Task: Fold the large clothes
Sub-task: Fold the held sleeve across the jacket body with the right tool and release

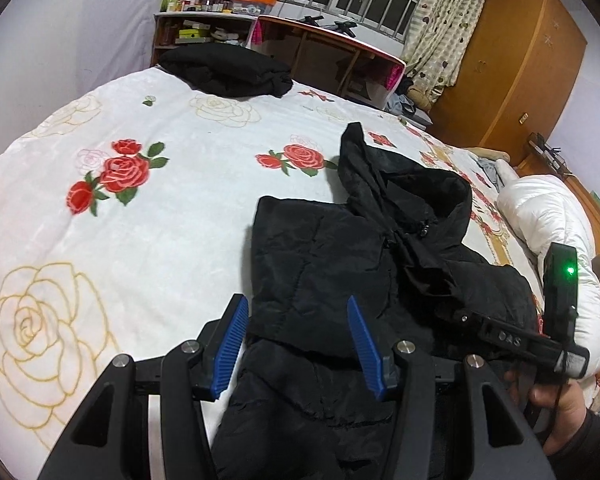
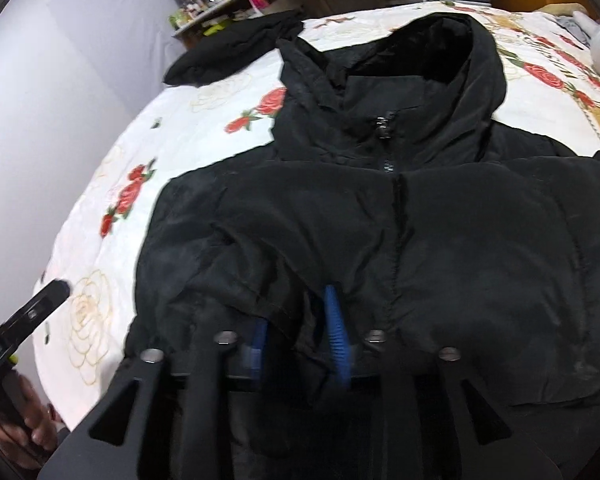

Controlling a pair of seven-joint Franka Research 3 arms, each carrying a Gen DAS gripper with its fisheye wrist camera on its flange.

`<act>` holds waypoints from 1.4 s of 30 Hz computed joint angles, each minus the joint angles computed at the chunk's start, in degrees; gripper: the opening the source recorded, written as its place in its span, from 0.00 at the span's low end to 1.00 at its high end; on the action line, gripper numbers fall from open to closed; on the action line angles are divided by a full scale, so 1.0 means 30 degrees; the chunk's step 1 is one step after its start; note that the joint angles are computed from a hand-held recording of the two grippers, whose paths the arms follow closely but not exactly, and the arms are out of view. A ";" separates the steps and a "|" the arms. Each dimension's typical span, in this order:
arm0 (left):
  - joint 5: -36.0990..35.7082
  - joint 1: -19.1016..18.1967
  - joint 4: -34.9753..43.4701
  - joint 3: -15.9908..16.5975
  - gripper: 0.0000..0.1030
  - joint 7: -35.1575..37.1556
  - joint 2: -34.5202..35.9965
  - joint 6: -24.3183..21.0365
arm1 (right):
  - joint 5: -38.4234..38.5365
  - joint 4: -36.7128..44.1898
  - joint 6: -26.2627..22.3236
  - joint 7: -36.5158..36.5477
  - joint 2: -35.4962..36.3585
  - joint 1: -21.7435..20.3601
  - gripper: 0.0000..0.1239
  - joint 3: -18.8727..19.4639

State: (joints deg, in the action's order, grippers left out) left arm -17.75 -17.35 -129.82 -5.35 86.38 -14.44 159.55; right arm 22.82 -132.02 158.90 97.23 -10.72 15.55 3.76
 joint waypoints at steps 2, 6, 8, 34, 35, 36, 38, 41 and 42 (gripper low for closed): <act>-0.0538 -0.0309 0.0457 0.0091 0.53 0.0405 0.0450 -0.0108 | 0.1534 -0.0133 0.0043 -0.1285 -0.0350 0.0559 0.52 -0.0413; -0.2057 -0.0743 0.1648 -0.0111 0.64 0.1500 0.1477 -0.0323 | 0.3078 -0.0870 0.0132 -0.3174 -0.1684 0.0987 0.55 -0.0713; -0.2998 -0.0918 0.2606 -0.0395 0.68 0.2326 0.2312 -0.0608 | 0.2868 -0.1868 0.0516 -0.3212 -0.2961 0.0640 0.55 -0.0652; -0.0948 0.0576 0.4730 -0.3238 0.10 0.1415 0.6073 -0.1363 | -0.4903 -0.5710 0.0551 0.2984 -0.4423 -0.6337 0.17 -0.0316; -0.0475 0.0579 0.4909 -0.3266 0.10 0.1147 0.6211 -0.1435 | -0.4928 -0.5727 0.0538 0.3043 -0.4402 -0.6315 0.17 -0.0373; -0.0279 0.0630 0.5001 -0.3299 0.11 0.0970 0.6205 -0.1595 | -0.4889 -0.5641 0.0347 0.2949 -0.4381 -0.6216 0.17 -0.0524; -0.0416 0.0782 0.4843 -0.3334 0.14 0.0898 0.5834 -0.1782 | -0.5174 -0.5306 -0.0506 0.3059 -0.4552 -0.6364 0.18 -0.0529; -0.1132 0.0874 0.3888 -0.3144 0.18 0.1327 0.4669 -0.1473 | -0.5458 -0.5386 -0.0861 0.3098 -0.5615 -0.6393 0.19 -0.0532; -0.0927 0.0841 0.3655 -0.3027 0.18 0.1136 0.4385 -0.1357 | -0.5663 -0.5391 -0.0882 0.3088 -0.5926 -0.6495 0.19 -0.0440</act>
